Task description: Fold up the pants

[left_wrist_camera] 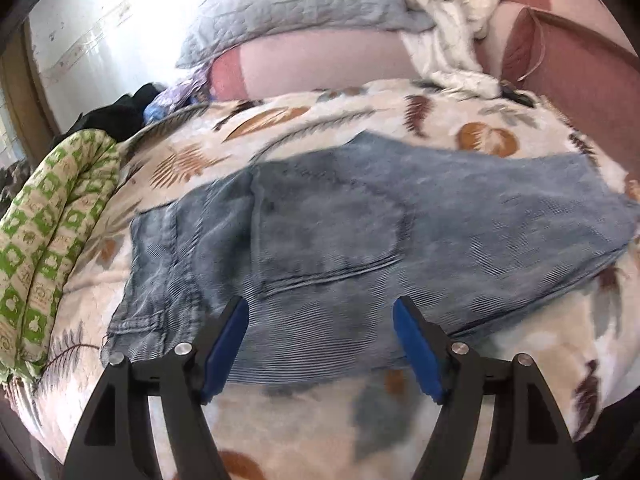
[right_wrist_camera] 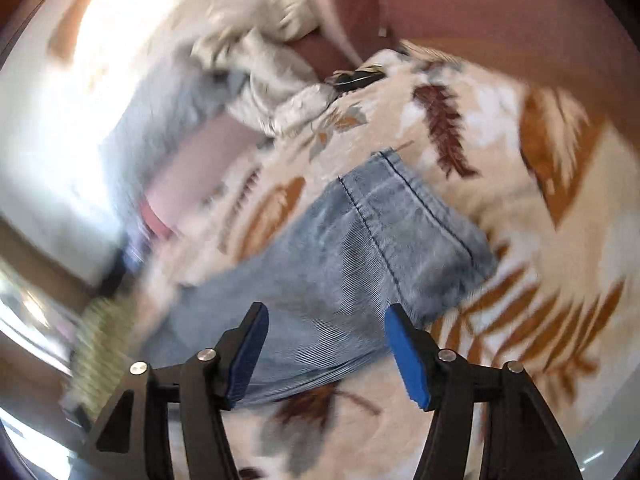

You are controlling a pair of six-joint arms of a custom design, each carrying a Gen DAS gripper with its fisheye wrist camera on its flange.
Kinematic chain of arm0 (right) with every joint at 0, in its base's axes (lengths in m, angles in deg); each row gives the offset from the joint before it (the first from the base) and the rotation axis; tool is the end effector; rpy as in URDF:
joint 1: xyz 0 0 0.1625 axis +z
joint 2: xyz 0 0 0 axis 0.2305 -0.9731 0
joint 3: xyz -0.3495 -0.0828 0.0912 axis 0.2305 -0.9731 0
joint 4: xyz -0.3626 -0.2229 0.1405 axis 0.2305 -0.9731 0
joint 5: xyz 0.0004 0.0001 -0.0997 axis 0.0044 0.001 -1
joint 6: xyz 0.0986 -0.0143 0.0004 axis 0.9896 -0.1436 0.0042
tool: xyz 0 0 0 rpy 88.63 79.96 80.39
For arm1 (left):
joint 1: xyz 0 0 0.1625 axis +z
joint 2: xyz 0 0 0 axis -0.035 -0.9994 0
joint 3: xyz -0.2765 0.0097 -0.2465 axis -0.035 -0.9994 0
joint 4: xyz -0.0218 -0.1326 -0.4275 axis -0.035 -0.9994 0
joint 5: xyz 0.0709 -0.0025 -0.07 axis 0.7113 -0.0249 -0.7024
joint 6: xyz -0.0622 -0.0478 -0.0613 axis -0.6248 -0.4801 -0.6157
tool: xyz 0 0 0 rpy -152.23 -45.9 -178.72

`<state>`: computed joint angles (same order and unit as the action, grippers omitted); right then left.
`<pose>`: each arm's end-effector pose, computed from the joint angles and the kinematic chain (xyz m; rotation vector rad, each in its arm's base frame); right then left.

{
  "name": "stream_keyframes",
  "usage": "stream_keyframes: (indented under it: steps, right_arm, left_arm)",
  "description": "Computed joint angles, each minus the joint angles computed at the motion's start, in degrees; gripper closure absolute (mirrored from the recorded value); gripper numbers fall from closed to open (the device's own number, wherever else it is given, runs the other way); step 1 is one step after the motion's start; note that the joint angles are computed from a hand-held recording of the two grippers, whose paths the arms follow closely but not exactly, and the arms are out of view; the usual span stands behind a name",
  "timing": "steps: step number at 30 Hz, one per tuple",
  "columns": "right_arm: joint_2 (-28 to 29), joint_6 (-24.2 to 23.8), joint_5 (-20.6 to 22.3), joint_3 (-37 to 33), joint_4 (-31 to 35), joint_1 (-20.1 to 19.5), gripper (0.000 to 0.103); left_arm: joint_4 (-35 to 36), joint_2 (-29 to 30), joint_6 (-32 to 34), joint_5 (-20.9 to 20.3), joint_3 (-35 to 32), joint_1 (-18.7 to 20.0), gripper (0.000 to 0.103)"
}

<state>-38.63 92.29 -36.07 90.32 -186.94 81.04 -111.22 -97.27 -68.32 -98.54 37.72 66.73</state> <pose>0.1631 -0.7128 0.2302 -0.3359 -2.7569 1.1876 -0.1098 -0.7267 0.2733 0.5113 2.1401 -0.7497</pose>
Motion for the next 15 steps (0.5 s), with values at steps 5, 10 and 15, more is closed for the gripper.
stream_keyframes:
  steps: [5, 10, 15]
  right_arm:
    - [-3.3, 8.6, 6.7, 6.0, -6.4, -2.6, 0.037]
    - [-4.6, 16.5, 11.3, 8.1, -8.3, -5.3, 0.036]
    - [-5.0, 21.6, 12.4, 8.6, -7.0, -7.0, 0.033]
  left_arm:
    - [9.9, 3.1, -3.6, -2.6, -4.8, -2.2, 0.028]
    - [20.4, 10.6, -5.0, -3.5, -15.4, -4.3, 0.028]
    - [24.1, 19.2, -1.4, -1.1, -25.6, -6.2, 0.028]
